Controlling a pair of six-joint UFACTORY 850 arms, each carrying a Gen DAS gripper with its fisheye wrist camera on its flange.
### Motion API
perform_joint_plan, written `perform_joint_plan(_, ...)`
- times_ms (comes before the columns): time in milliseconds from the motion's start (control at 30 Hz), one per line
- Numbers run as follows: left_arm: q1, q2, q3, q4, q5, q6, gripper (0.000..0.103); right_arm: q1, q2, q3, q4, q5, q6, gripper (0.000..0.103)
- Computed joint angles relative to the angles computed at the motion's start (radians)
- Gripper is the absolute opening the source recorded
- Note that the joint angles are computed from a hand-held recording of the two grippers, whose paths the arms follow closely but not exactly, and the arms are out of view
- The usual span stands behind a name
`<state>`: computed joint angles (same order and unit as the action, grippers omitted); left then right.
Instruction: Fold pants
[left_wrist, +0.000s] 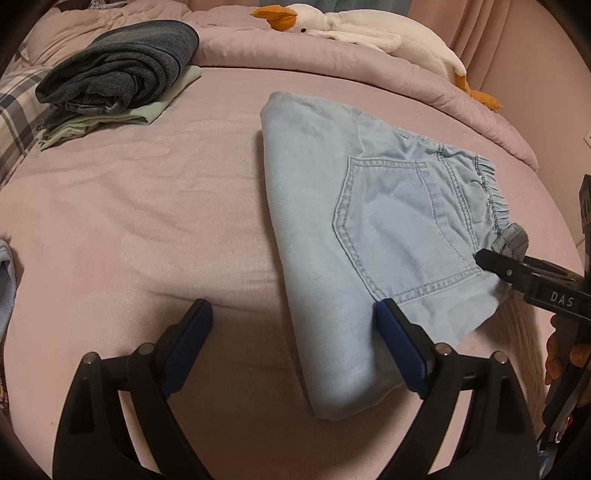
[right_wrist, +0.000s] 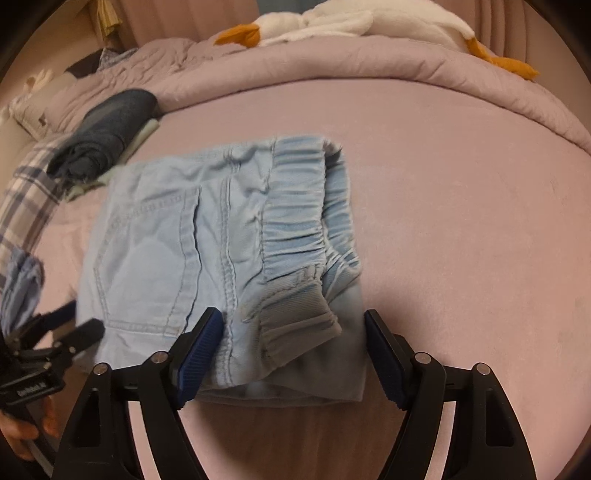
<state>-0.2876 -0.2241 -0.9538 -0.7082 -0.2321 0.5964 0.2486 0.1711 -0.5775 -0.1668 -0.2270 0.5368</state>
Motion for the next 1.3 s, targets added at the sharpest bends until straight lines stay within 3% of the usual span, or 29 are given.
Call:
perform_joint_plan(167,0.004,0.003,-0.006,0.036,-0.023,-0.074,0.092,0.000,0.004,0.003,-0.002,0.005,0.011,0.079)
perform_joint_plan(333,-0.011,0.014,-0.009,0.188,-0.032,-0.270,0.102,-0.001,0.034,0.017,0.024,0.004,0.030,0.079)
perform_joint_plan(667,-0.025,0.040,-0.006,0.273,-0.044,-0.402,0.102,0.007,0.069,0.029,0.029,-0.025,0.033,0.079)
perform_joint_plan(800,-0.016,0.048,-0.005,0.187,-0.068,-0.333,0.102,0.011,0.075,0.030,0.021,-0.036,0.039,0.079)
perform_joint_plan(933,-0.030,0.059,0.000,0.335,-0.050,-0.476,0.102,0.016,0.076,0.025,0.000,-0.050,0.060,0.079)
perform_joint_plan(1133,-0.032,0.069,0.004,0.435,-0.052,-0.565,0.102,0.045,0.084,0.016,-0.127,-0.067,0.187,0.079)
perform_joint_plan(1300,-0.034,0.084,0.012,0.512,-0.065,-0.639,0.102,0.051,0.082,0.013,-0.123,-0.078,0.185,0.079)
